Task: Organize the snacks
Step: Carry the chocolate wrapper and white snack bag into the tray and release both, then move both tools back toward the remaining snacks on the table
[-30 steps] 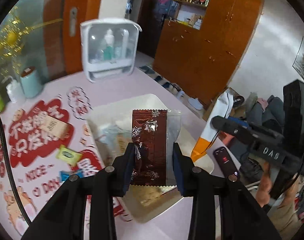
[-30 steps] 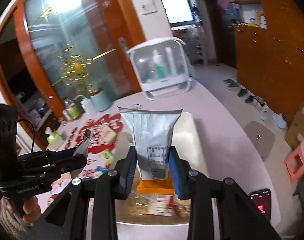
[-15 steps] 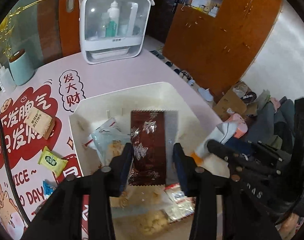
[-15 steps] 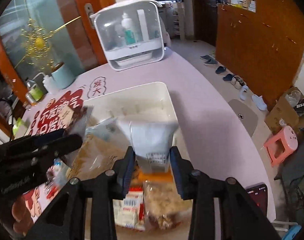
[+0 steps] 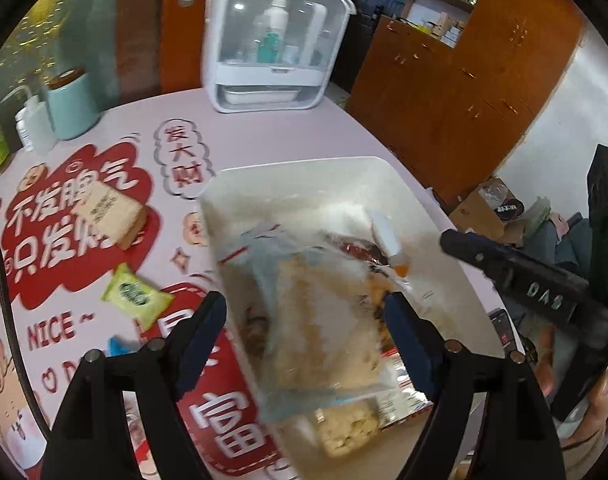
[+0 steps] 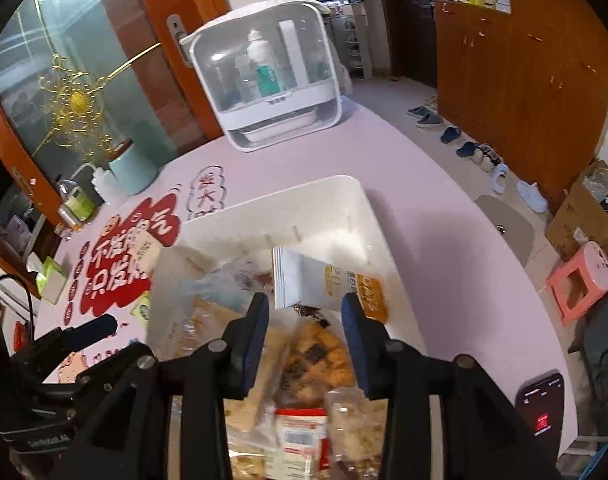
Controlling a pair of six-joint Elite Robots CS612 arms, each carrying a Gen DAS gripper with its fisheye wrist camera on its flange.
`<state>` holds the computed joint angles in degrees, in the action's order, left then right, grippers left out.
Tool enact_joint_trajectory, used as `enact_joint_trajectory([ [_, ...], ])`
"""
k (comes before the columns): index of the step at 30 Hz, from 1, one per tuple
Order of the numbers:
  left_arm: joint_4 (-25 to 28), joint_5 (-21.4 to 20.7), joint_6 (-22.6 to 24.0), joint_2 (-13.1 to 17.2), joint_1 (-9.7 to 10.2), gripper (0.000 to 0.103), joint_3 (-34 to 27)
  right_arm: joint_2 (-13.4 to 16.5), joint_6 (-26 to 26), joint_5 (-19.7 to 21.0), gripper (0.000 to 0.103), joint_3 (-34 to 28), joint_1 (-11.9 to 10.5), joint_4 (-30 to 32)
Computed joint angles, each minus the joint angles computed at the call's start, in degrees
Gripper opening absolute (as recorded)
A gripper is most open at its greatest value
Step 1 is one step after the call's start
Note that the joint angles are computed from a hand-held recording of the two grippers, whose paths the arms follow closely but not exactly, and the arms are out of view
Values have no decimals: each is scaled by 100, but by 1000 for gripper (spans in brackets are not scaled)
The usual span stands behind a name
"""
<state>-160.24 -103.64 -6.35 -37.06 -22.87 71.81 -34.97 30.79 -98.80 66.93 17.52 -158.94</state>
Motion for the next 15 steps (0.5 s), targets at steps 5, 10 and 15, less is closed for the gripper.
enact_joint_trajectory([
  [5,-143,483,96,-204,119,81,310,11,-222,-76,38,-87,102,-102],
  [10,-284,745,56,-421,302,81,589,-11,-443,-56,39,-115,194,-183],
  [15,-407,1086,45,-626,441,84,919,-4,-685,148,39,-178,257,-232],
])
